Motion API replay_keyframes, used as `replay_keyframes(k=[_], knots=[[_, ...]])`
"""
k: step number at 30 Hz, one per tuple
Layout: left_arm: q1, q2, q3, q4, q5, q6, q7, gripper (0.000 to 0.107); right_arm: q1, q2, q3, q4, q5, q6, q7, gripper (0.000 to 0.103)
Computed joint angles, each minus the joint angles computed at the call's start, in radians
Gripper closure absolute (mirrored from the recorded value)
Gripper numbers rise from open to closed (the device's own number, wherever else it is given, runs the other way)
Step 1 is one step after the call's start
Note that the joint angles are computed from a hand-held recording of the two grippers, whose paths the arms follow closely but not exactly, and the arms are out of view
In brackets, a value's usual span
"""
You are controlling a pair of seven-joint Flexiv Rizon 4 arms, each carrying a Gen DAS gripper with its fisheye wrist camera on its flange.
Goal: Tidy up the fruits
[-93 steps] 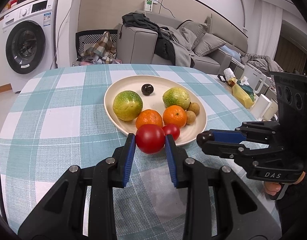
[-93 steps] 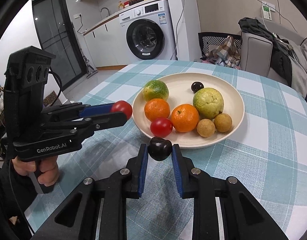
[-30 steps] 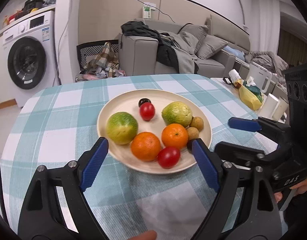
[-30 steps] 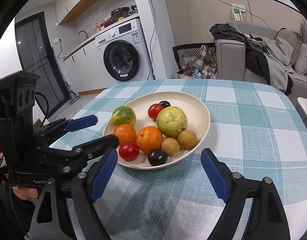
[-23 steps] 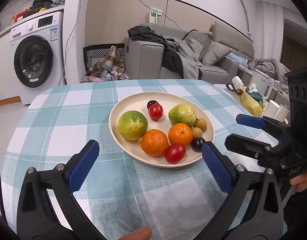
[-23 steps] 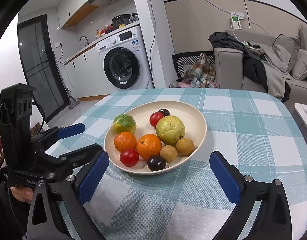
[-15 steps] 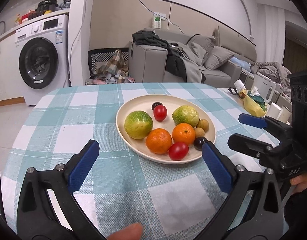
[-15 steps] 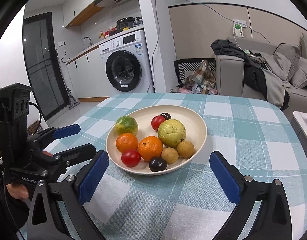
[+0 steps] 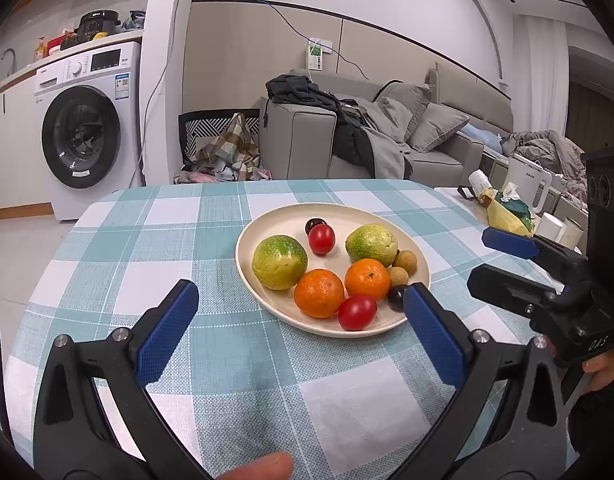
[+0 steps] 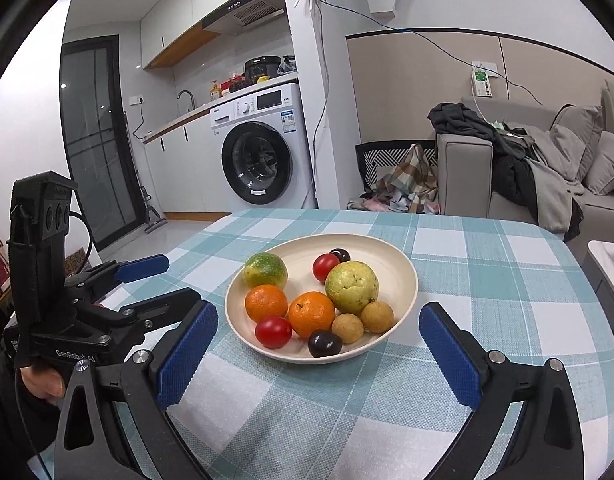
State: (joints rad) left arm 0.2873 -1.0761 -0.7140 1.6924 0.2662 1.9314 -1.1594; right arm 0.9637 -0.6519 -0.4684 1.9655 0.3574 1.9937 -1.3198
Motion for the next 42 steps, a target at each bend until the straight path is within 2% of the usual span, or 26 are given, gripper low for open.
replay_keyframes(k=[42], knots=[[0.002,-0.001,-0.002,0.0,0.003,0.0,-0.003,0.004,-0.013,-0.002,0.012,-0.003,-0.016,-0.006,0.011,0.0]])
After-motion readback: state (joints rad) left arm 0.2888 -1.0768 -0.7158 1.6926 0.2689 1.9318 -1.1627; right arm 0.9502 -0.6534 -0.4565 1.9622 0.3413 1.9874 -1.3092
